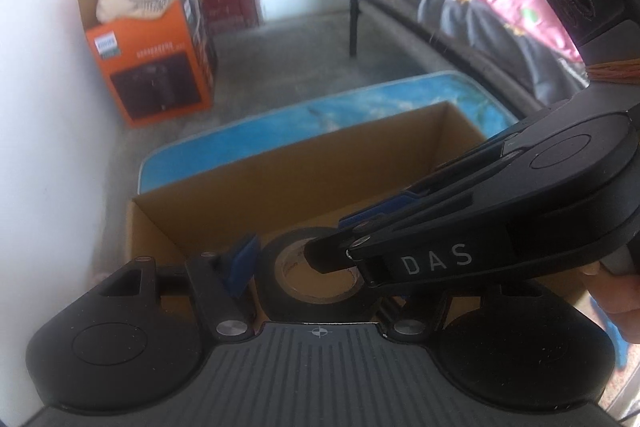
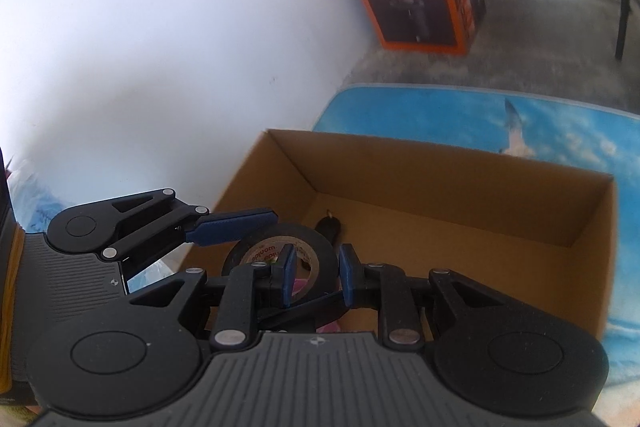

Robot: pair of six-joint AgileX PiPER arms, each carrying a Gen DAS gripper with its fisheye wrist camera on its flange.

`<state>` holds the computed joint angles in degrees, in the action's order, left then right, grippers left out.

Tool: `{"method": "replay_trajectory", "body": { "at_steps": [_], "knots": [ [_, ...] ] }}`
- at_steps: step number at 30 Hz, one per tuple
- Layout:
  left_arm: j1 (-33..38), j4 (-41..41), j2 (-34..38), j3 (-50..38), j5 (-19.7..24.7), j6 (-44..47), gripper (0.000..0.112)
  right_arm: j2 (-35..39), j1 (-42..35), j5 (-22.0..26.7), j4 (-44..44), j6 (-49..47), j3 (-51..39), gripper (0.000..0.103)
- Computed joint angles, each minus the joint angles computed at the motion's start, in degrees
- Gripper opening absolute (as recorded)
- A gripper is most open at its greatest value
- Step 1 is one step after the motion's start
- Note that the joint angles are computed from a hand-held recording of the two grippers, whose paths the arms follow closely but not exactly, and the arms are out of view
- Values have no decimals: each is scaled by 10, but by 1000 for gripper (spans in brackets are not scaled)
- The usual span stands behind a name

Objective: Organize rigid objects
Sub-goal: 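Carry the tape roll into the box and open the right tool, then move the open right tool back to the white charger plug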

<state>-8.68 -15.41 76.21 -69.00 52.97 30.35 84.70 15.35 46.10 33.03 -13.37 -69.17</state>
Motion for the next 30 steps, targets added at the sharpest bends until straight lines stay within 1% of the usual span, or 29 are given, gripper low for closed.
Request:
{"method": "replay_trajectory", "body": {
  "at_steps": [4,9,10,14,17,20,21,22,23,25,28,30],
  "knots": [
    [-9,34,75,-41,19,-35,67,78,-16,21,9,-11,-42,25],
    [-21,72,145,-81,32,-80,67,157,-28,34,26,-24,-81,25],
    [-21,77,154,-85,32,-86,67,176,-31,38,28,-24,-96,25],
    [-34,107,169,-90,29,-109,69,201,-26,28,17,-17,-106,26],
    [-29,93,166,-91,38,-100,73,215,-27,23,19,-12,-110,27],
    [-29,92,146,-79,31,-97,79,209,-32,13,46,-26,-100,27],
    [-29,94,135,-73,28,-98,86,201,-33,8,54,-30,-92,27],
    [-29,98,123,-65,24,-103,89,193,-35,6,60,-32,-86,27],
    [-29,99,108,-53,20,-105,90,181,-38,4,70,-36,-76,27],
    [-24,90,85,-45,26,-98,93,163,-48,3,89,-49,-65,27],
    [-8,65,41,-31,33,-77,96,103,-63,-2,119,-66,-23,27],
    [15,35,10,-23,43,-51,98,48,-89,7,165,-100,23,27]
  ]
}}
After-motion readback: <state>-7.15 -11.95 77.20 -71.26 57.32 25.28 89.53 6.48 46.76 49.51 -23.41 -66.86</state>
